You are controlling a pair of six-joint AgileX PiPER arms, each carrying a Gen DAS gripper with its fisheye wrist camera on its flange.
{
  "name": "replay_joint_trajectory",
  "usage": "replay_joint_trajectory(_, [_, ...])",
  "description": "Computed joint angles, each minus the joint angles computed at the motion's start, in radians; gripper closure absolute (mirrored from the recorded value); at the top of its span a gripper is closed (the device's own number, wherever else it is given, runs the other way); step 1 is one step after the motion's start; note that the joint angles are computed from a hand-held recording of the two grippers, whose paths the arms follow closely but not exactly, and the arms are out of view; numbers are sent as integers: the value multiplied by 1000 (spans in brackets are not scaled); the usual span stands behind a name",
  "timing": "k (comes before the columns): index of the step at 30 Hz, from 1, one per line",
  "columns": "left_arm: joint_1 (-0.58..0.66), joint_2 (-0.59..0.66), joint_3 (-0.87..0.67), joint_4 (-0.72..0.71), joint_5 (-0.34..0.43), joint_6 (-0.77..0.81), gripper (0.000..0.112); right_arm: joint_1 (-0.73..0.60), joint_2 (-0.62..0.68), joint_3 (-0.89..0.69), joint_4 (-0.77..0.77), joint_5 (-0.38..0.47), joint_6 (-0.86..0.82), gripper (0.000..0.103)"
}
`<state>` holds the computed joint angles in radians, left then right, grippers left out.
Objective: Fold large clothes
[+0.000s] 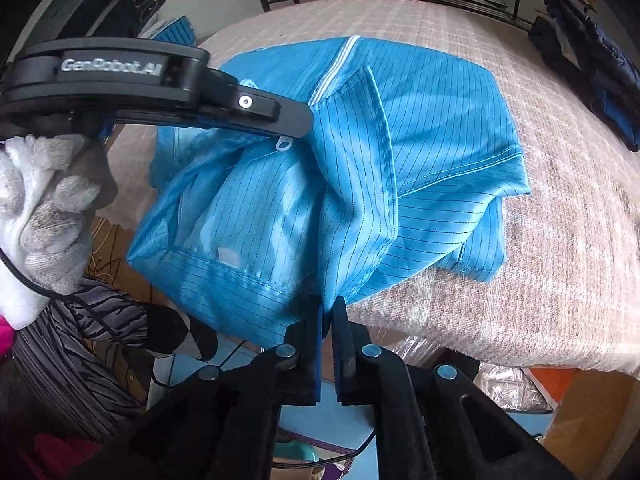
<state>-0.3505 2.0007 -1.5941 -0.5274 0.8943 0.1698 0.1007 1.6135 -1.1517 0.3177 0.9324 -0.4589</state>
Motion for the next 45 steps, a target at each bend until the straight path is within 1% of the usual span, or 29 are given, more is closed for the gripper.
replay_joint_trajectory(3, [-25,25,-21,78,-28,-39,83,21,-57,13,-27,2,-11,103])
replay_joint_trajectory(7, [-17,43,-35,67,-28,-37,83,45,-85,31,-66,-7,-27,103])
replay_joint_trajectory(8, [-11,41,-37,59,-20,-31,83,35,-84,31,-40,8,-63,103])
replay_joint_trajectory(9, [-1,31,-32,42,-13,-14,83,18,-84,26,-2,40,-116,103])
replay_joint_trajectory(10, [11,11,-17,23,-10,10,83,-7,-97,36,45,59,-174,99])
replay_joint_trajectory(11, [24,-16,0,13,-11,27,83,-34,-113,37,83,78,-215,93])
replay_joint_trajectory(13, [60,-77,41,-18,-19,81,83,-113,-103,0,184,145,-304,77])
replay_joint_trajectory(15, [93,-133,80,7,-34,95,83,-178,-87,-44,257,179,-343,77])
replay_joint_trajectory(16, [110,-157,100,26,-47,99,83,-184,-77,-69,247,168,-321,77])
replay_joint_trajectory(20, [187,-212,178,107,-126,110,83,-173,6,-161,219,69,-275,76])
replay_joint_trajectory(21, [211,-208,190,116,-141,114,83,-173,40,-187,225,46,-271,76])
replay_joint_trajectory(23, [251,-181,189,134,-147,98,83,-166,117,-244,218,2,-276,76])
replay_joint_trajectory(25, [275,-159,199,145,-173,90,83,-150,188,-293,147,-49,-234,76])
replay_joint_trajectory(27, [285,-129,190,174,-172,76,83,-150,254,-345,120,-31,-203,76])
replay_joint_trajectory(29, [301,-87,181,159,-136,91,83,-150,292,-369,92,4,-174,76])
replay_joint_trajectory(30, [302,-70,187,174,-126,81,83,-156,303,-370,88,29,-170,76])
replay_joint_trajectory(32, [301,-52,213,197,-130,87,83,-167,293,-329,92,51,-180,76])
replay_joint_trajectory(34, [306,-65,230,189,-137,109,83,-165,268,-298,78,56,-200,76])
replay_joint_trajectory(36, [331,-91,241,147,-146,138,83,-187,255,-312,103,106,-221,76])
replay_joint_trajectory(38, [372,-108,238,89,-138,164,83,-242,260,-355,190,168,-254,76])
replay_joint_trajectory(39, [393,-112,230,45,-128,176,83,-263,261,-375,224,178,-263,76])
replay_joint_trajectory(41, [416,-97,178,-25,-93,193,83,-276,264,-420,259,148,-274,72])
replay_joint_trajectory(42, [407,-86,142,-19,-90,184,83,-266,277,-459,255,134,-266,72])
replay_joint_trajectory(45, [335,-37,20,49,-97,139,83,-213,373,-643,252,155,-225,74])
